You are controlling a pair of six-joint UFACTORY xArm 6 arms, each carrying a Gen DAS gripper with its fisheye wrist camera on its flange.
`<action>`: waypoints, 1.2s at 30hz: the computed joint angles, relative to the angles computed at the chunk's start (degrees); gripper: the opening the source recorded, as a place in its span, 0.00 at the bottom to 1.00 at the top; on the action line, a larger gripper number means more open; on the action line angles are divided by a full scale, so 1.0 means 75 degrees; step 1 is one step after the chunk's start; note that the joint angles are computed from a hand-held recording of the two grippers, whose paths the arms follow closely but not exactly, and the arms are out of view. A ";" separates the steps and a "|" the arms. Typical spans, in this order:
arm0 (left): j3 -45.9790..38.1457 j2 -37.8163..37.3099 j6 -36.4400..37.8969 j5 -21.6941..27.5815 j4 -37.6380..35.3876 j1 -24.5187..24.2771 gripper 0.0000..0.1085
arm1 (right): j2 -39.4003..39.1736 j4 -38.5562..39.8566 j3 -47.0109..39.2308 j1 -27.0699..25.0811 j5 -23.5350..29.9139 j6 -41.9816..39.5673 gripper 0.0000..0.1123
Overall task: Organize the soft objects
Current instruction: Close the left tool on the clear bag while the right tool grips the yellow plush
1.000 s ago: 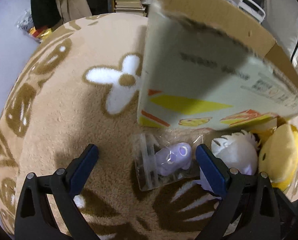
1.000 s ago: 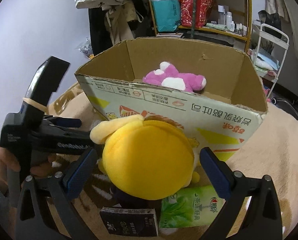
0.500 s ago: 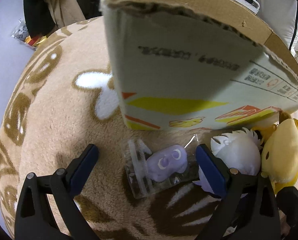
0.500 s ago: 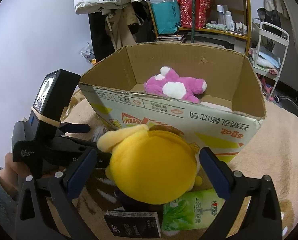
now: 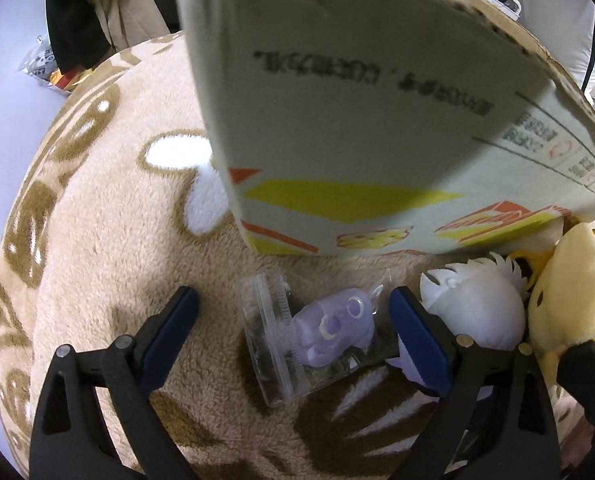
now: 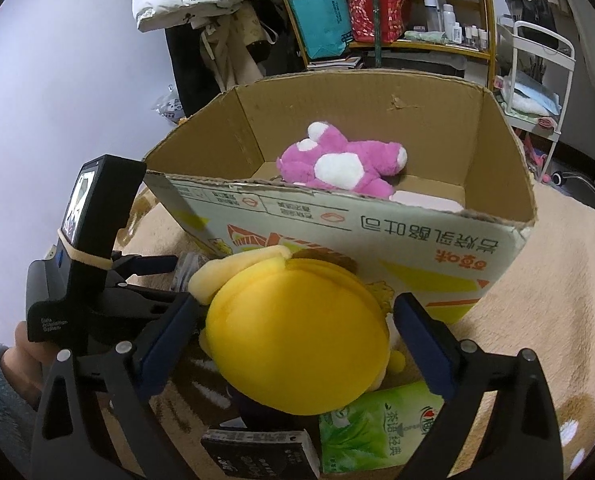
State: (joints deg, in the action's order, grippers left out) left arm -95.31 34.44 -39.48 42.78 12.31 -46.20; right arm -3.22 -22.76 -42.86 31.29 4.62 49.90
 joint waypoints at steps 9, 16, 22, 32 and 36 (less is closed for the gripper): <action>0.0101 -0.0074 -0.0342 0.0040 0.0386 -0.0178 0.71 | 0.0062 0.0621 0.0074 -0.0019 -0.0041 -0.0512 0.87; 0.0241 -0.0232 -0.0528 0.0088 0.0634 -0.0340 0.56 | 0.0117 0.1508 0.0068 0.0139 -0.0110 -0.1286 0.78; 0.0611 -0.0539 -0.0689 -0.0104 0.0521 -0.0270 0.47 | 0.0110 0.1792 0.0137 0.0169 -0.0179 -0.1369 0.76; 0.1669 -0.1378 -0.0756 -0.0766 0.0390 -0.0167 0.32 | -0.0105 0.0062 0.0166 0.0070 0.0099 0.0093 0.74; 0.2222 -0.1754 -0.0227 -0.1532 -0.0506 -0.0126 0.13 | -0.0188 -0.0216 0.0171 0.0086 0.0239 0.0333 0.74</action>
